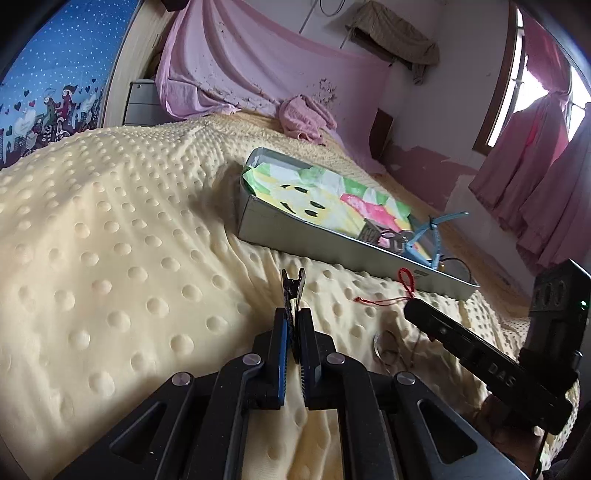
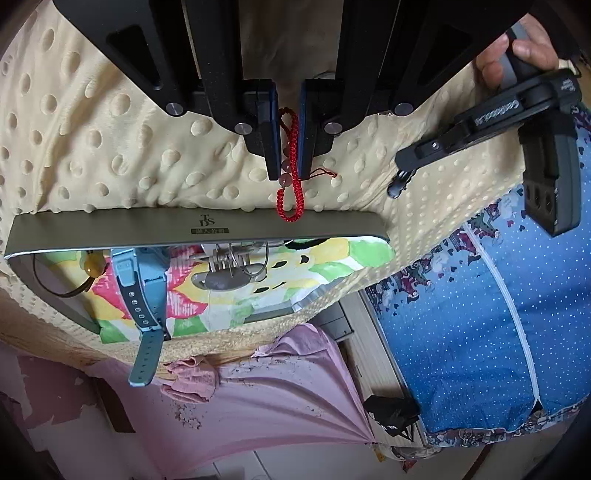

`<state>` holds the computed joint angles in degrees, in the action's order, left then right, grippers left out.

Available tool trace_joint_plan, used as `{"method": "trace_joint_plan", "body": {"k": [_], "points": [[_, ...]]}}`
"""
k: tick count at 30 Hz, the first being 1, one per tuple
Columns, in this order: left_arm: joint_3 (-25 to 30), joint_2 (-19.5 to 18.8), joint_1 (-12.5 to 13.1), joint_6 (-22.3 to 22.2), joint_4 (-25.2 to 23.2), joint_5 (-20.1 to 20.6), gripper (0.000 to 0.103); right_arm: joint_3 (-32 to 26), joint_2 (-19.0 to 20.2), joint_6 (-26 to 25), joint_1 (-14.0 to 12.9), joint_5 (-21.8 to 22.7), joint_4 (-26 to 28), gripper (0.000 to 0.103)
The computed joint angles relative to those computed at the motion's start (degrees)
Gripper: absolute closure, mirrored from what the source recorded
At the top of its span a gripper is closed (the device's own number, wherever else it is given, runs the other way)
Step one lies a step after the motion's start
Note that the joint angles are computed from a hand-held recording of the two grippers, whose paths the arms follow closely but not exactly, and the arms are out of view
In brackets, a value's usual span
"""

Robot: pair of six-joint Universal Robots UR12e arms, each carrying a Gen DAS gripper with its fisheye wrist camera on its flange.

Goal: Organize jewelry
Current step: 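Carry the red bracelet and black hair clip into the tray and open both tools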

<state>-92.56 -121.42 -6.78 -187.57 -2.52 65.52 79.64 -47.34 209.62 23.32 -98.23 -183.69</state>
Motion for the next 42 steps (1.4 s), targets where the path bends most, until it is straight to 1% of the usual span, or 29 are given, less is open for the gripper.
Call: {"method": "trace_joint_plan", "body": {"k": [2, 4, 8, 15, 21, 24, 29, 33, 36, 40, 42], "points": [[-0.71, 0.14, 0.27, -0.41, 1.90, -1.81, 0.098, 0.17, -0.03, -0.07, 0.05, -0.23, -0.48, 0.095], [-1.19, 0.31, 0.23, -0.02, 2.93, -2.34, 0.098, 0.42, -0.07, -0.09, 0.12, -0.56, -1.24, 0.095], [-1.24, 0.37, 0.08, 1.40, 2.93, -2.97, 0.098, 0.87, -0.14, -0.02, 0.27, -1.52, -2.71, 0.095], [-0.71, 0.73, -0.11, 2.13, 3.63, -3.72, 0.098, 1.41, -0.29, 0.25, 0.51, -3.39, -4.62, 0.095], [2.65, -0.25, -0.84, 2.45, 2.80, -5.16, 0.098, 2.24, -0.75, 0.40, 0.70, -6.10, -8.71, 0.095], [5.23, -1.31, -1.35, 2.76, 2.06, -4.80, 0.098, 1.85, -0.92, -1.95, 0.82, -8.26, -10.61, 0.095], [10.13, -3.81, -1.56, 0.00, 1.49, -4.47, 0.098, 0.08, -1.13, -6.20, 0.08, -10.12, -11.12, 0.095], [13.53, -5.83, -1.70, -1.20, -0.89, -3.92, 0.098, -1.68, -0.91, -7.39, -1.09, -9.90, -10.22, 0.095], [15.46, -7.20, -1.84, -1.59, -2.89, -3.74, 0.098, -3.47, -0.38, -7.66, -1.57, -10.47, -7.38, 0.095], [16.60, -8.10, -2.28, -1.06, -5.98, -2.91, 0.098, -4.57, 0.09, -4.62, -2.05, -11.27, -2.63, 0.095], [16.96, -8.41, -2.45, -0.84, -7.70, -2.42, 0.098, -4.48, 0.16, -3.02, -2.38, -10.75, -0.88, 0.095]]}}
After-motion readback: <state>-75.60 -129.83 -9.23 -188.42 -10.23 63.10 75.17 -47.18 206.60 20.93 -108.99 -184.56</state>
